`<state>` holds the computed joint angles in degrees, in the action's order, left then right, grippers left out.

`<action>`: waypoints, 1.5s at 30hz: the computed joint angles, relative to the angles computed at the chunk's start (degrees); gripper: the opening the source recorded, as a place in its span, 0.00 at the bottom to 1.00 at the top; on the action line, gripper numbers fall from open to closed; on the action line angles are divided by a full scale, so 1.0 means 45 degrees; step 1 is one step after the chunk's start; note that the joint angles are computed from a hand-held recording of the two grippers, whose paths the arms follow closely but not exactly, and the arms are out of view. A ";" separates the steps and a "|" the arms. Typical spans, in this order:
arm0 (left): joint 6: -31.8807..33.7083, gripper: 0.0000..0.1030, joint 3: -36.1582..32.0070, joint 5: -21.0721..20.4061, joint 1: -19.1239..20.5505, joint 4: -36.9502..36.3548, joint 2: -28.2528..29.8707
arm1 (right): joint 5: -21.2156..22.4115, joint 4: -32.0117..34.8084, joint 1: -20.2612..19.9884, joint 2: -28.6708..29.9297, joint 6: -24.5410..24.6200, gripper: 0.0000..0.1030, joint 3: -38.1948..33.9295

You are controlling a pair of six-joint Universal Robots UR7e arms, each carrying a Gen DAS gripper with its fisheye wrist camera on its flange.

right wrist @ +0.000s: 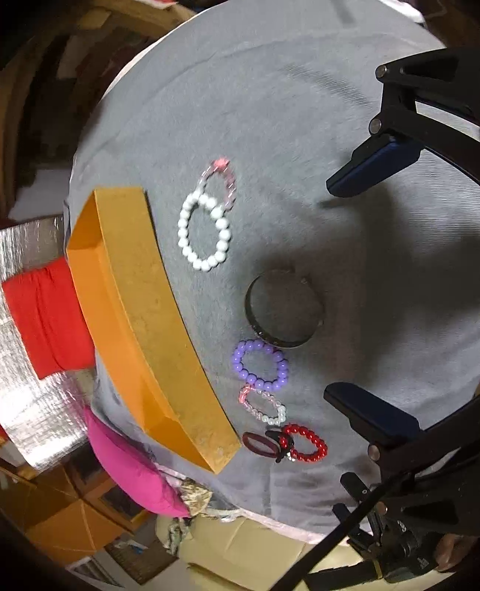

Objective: Organize jewelry
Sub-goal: 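Lower the left tool to the red beaded bracelet while the right tool lowers to the black bangle, then close the left tool on the red beaded bracelet while the right tool grips the black metal bangle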

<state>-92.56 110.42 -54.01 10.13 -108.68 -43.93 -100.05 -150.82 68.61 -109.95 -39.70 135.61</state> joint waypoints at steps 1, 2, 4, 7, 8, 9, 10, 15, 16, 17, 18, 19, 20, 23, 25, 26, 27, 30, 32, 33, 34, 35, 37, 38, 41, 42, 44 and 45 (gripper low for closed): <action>0.0228 0.86 0.0048 0.0007 0.0069 -0.0297 -0.0005 | -0.0134 -0.0143 0.0153 0.0290 -0.0067 0.97 -0.0062; 0.0462 0.86 0.0071 -0.0008 0.0142 -0.0579 -0.0026 | -0.0255 -0.0235 0.0272 0.0555 -0.0090 0.97 -0.0110; 0.0810 0.86 0.0070 0.0059 0.0310 -0.0955 -0.0008 | -0.0454 -0.0247 0.0422 0.1064 -0.0005 0.96 -0.0270; 0.1322 0.86 0.0019 0.0174 0.0593 -0.1524 0.0069 | -0.0784 -0.0525 0.0633 0.1706 -0.0014 0.96 -0.0385; 0.1479 0.86 0.0015 0.0204 0.0682 -0.1732 0.0089 | -0.0909 -0.0784 0.0718 0.1882 -0.0109 0.95 -0.0373; 0.1671 0.86 0.0027 0.0248 0.0775 -0.2026 0.0111 | -0.1039 -0.1101 0.0810 0.2066 -0.0224 0.94 -0.0352; 0.1884 0.86 0.0073 0.0291 0.0846 -0.2372 0.0133 | -0.1165 -0.1397 0.0894 0.2237 -0.0304 0.90 -0.0350; 0.2799 0.85 0.0392 0.0099 0.1175 -0.4386 0.0268 | -0.1515 -0.2711 0.1086 0.2767 -0.0748 0.74 -0.0213; 0.2916 0.81 0.0458 0.0093 0.1199 -0.4697 0.0286 | -0.1599 -0.2996 0.1144 0.2865 -0.0879 0.69 -0.0173; 0.2950 0.78 0.0464 0.0162 0.1181 -0.4817 0.0332 | -0.1592 -0.3176 0.1154 0.2889 -0.0965 0.63 -0.0119; 0.2992 0.70 0.0421 0.0209 0.1188 -0.4867 0.0410 | -0.1621 -0.3316 0.1174 0.2914 -0.1020 0.62 -0.0094; 0.3035 0.63 0.0418 0.0201 0.1197 -0.4957 0.0451 | -0.1607 -0.3413 0.1190 0.2939 -0.1046 0.62 -0.0055; 0.3036 0.61 0.0413 0.0216 0.1201 -0.4985 0.0473 | -0.1581 -0.3443 0.1177 0.2932 -0.1058 0.62 -0.0041; 0.3040 0.45 0.0291 0.0463 0.1199 -0.5030 0.0653 | -0.1513 -0.3647 0.1140 0.2895 -0.1176 0.62 0.0068; 0.2797 0.30 0.0454 0.0554 0.1075 -0.4976 0.0548 | -0.1401 -0.3538 0.1070 0.2794 -0.1138 0.62 0.0075; 0.2666 0.26 0.0502 0.0614 0.1043 -0.4936 0.0520 | -0.1271 -0.3352 0.0952 0.2628 -0.1136 0.62 0.0084; 0.2491 0.17 0.0663 0.0651 0.0964 -0.4962 0.0409 | -0.1164 -0.3183 0.0876 0.2533 -0.1079 0.62 0.0058; 0.2444 0.09 0.1042 0.0728 0.0783 -0.5391 0.0177 | -0.0932 -0.2770 0.0696 0.2304 -0.0940 0.62 -0.0012; 0.2503 0.09 0.1081 0.0852 0.0646 -0.5334 0.0130 | -0.0827 -0.2627 0.0633 0.2217 -0.0868 0.62 -0.0026; 0.2480 0.09 0.1071 0.0949 0.0511 -0.5084 0.0084 | -0.0805 -0.2610 0.0623 0.2196 -0.0852 0.62 -0.0016; 0.2480 0.09 0.1043 0.1024 0.0444 -0.4940 0.0082 | -0.0788 -0.2570 0.0608 0.2169 -0.0834 0.62 -0.0016; 0.2439 0.09 0.1026 0.1082 0.0354 -0.4762 0.0055 | -0.0774 -0.2569 0.0605 0.2160 -0.0817 0.62 -0.0009; 0.2355 0.09 0.0939 0.1286 0.0140 -0.4283 0.0027 | -0.0682 -0.2484 0.0570 0.2109 -0.0768 0.62 -0.0022; 0.2284 0.09 0.0929 0.1400 0.0004 -0.4075 -0.0014 | -0.0647 -0.2456 0.0579 0.2100 -0.0731 0.62 -0.0025; 0.2229 0.09 0.0710 0.1725 -0.0210 -0.3317 -0.0018 | -0.0419 -0.2210 0.0521 0.1941 -0.0689 0.62 -0.0018; 0.2280 0.09 0.0575 0.1854 -0.0203 -0.3174 0.0053 | -0.0355 -0.2177 0.0512 0.1906 -0.0691 0.62 -0.0010; 0.2318 0.09 0.0440 0.2037 -0.0224 -0.3020 0.0110 | -0.0159 -0.2070 0.0509 0.1838 -0.0663 0.62 0.0004; 0.2246 0.09 0.0386 0.2158 -0.0301 -0.2754 0.0093 | -0.0071 -0.2071 0.0536 0.1831 -0.0651 0.62 0.0025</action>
